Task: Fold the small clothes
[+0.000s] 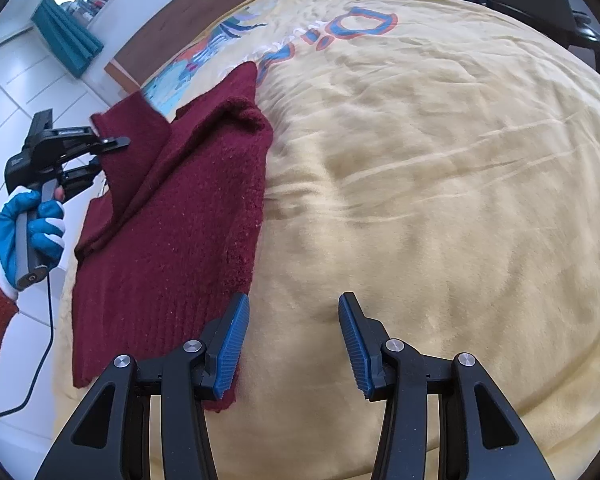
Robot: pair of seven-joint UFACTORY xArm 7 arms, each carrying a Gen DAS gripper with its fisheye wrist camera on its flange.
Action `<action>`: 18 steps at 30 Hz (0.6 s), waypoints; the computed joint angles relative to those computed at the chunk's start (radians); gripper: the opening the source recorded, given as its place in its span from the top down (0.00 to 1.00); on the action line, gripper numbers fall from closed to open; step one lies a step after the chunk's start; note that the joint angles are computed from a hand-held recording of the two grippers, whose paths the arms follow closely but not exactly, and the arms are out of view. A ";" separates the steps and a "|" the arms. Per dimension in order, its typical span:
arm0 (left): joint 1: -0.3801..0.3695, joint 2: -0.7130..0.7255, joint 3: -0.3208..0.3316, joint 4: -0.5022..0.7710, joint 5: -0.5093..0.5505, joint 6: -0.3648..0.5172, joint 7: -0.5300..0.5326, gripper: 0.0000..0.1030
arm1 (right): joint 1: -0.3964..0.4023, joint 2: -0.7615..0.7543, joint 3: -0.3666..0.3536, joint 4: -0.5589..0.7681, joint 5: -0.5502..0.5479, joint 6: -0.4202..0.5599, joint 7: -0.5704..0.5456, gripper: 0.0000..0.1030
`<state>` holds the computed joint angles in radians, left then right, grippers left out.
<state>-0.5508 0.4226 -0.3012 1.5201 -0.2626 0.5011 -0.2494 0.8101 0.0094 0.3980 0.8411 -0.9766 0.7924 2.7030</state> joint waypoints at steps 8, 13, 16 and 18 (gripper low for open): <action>-0.072 0.058 0.012 0.079 0.091 0.068 -0.017 0.72 | 0.000 -0.019 0.007 -0.025 -0.026 -0.003 0.058 0.53; -0.055 0.039 -0.017 0.054 0.054 0.034 0.040 0.72 | -0.002 -0.023 0.014 -0.030 -0.034 0.000 0.077 0.53; -0.044 0.009 -0.018 0.018 0.044 -0.005 0.076 0.71 | -0.002 -0.022 0.016 -0.030 -0.035 0.001 0.078 0.53; -0.057 -0.001 -0.001 0.008 0.068 -0.029 0.074 0.71 | -0.003 -0.021 0.015 -0.030 -0.034 0.001 0.076 0.53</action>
